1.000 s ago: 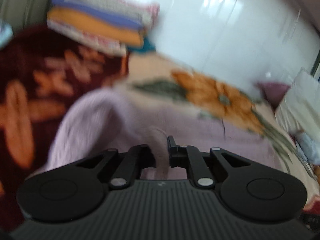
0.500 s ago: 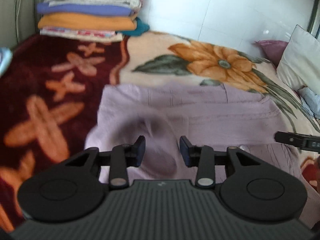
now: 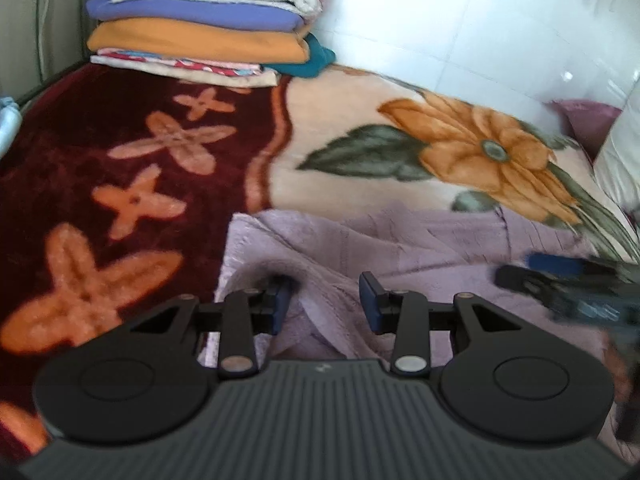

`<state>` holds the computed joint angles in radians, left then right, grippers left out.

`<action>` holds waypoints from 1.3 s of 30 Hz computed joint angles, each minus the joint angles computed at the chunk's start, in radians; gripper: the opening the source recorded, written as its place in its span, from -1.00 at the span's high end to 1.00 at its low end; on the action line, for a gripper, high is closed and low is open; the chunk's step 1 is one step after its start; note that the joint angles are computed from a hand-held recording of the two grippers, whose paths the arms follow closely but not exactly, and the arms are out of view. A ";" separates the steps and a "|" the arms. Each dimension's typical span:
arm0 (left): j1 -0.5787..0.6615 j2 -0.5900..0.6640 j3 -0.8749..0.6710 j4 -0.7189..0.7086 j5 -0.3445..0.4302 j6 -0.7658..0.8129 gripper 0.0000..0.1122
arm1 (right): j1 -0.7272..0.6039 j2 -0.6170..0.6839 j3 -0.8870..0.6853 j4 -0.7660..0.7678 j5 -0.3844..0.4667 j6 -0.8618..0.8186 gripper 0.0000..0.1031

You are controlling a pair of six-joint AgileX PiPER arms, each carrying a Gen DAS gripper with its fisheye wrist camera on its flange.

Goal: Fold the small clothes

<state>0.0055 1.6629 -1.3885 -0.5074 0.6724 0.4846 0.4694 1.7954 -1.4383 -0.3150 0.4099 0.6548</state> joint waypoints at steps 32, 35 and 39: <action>0.053 0.393 -0.438 0.057 0.125 -0.109 0.24 | -0.133 0.607 -0.884 0.684 0.344 -0.707 0.14; 0.073 0.409 -0.446 -0.002 0.147 -0.081 0.16 | -0.151 0.668 -0.993 0.739 0.414 -0.744 0.14; 0.080 0.391 -0.411 -0.033 0.133 -0.065 0.16 | -0.175 0.764 -1.146 0.792 0.471 -0.690 0.51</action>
